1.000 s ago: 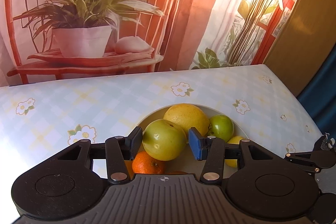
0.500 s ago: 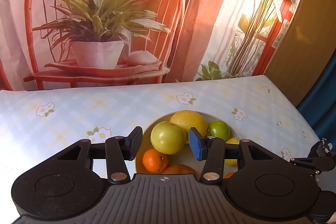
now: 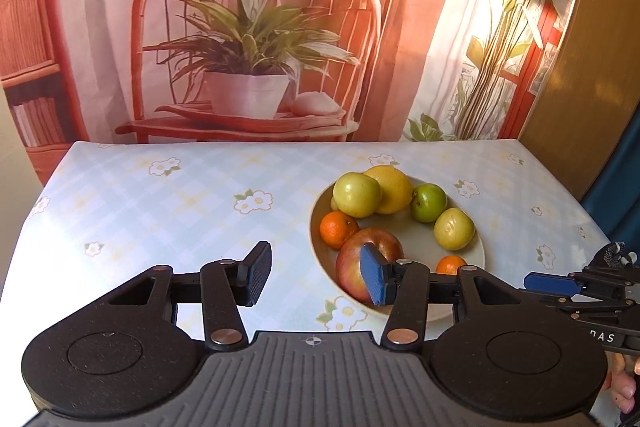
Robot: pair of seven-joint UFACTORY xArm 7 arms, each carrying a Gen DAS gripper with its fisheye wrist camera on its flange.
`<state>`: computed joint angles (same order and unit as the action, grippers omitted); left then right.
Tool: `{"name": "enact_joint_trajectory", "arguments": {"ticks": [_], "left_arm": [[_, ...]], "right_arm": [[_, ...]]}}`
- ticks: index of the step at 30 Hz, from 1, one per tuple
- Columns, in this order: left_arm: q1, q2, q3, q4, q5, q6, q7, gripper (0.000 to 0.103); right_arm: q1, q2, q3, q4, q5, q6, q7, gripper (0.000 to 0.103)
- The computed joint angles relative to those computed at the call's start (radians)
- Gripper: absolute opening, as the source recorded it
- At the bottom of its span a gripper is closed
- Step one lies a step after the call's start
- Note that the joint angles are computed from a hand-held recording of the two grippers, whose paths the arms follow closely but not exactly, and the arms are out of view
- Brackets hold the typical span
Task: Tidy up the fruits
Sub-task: 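Withdraw both grippers from the plate toward the loose fruits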
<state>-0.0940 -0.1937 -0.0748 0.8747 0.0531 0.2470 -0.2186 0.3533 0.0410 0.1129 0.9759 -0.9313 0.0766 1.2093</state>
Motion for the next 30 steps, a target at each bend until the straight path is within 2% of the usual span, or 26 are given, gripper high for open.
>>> {"name": "enact_joint_trajectory", "arguments": {"ticks": [3, 7, 10, 14, 18, 23, 28, 30], "left_arm": [[0.036, -0.052, -0.033, -0.064, 0.053, -0.025, -0.083, 0.052], [0.113, -0.103, -0.114, -0.119, 0.187, -0.042, -0.229, 0.052], [0.115, -0.137, -0.132, -0.147, 0.226, -0.048, -0.269, 0.052], [0.09, -0.179, -0.13, -0.185, 0.222, -0.055, -0.272, 0.052], [0.075, -0.205, -0.13, -0.212, 0.204, -0.067, -0.275, 0.052], [0.11, -0.234, -0.175, -0.236, 0.221, -0.077, -0.322, 0.052], [0.107, -0.268, -0.187, -0.272, 0.211, -0.097, -0.348, 0.052], [0.11, -0.277, -0.197, -0.279, 0.217, -0.096, -0.345, 0.052]], "right_arm": [[-0.002, -0.03, 0.003, -0.025, -0.093, -0.002, 0.111, 0.03], [-0.03, -0.072, 0.039, -0.055, -0.207, 0.014, 0.237, 0.03], [-0.048, -0.099, 0.069, -0.073, -0.244, 0.034, 0.274, 0.03], [-0.062, -0.129, 0.106, -0.095, -0.267, 0.049, 0.294, 0.031], [-0.068, -0.154, 0.132, -0.116, -0.238, 0.062, 0.257, 0.034], [-0.077, -0.179, 0.163, -0.131, -0.227, 0.089, 0.238, 0.034], [-0.081, -0.202, 0.191, -0.144, -0.23, 0.118, 0.224, 0.035], [-0.082, -0.212, 0.2, -0.15, -0.239, 0.125, 0.232, 0.039]]}}
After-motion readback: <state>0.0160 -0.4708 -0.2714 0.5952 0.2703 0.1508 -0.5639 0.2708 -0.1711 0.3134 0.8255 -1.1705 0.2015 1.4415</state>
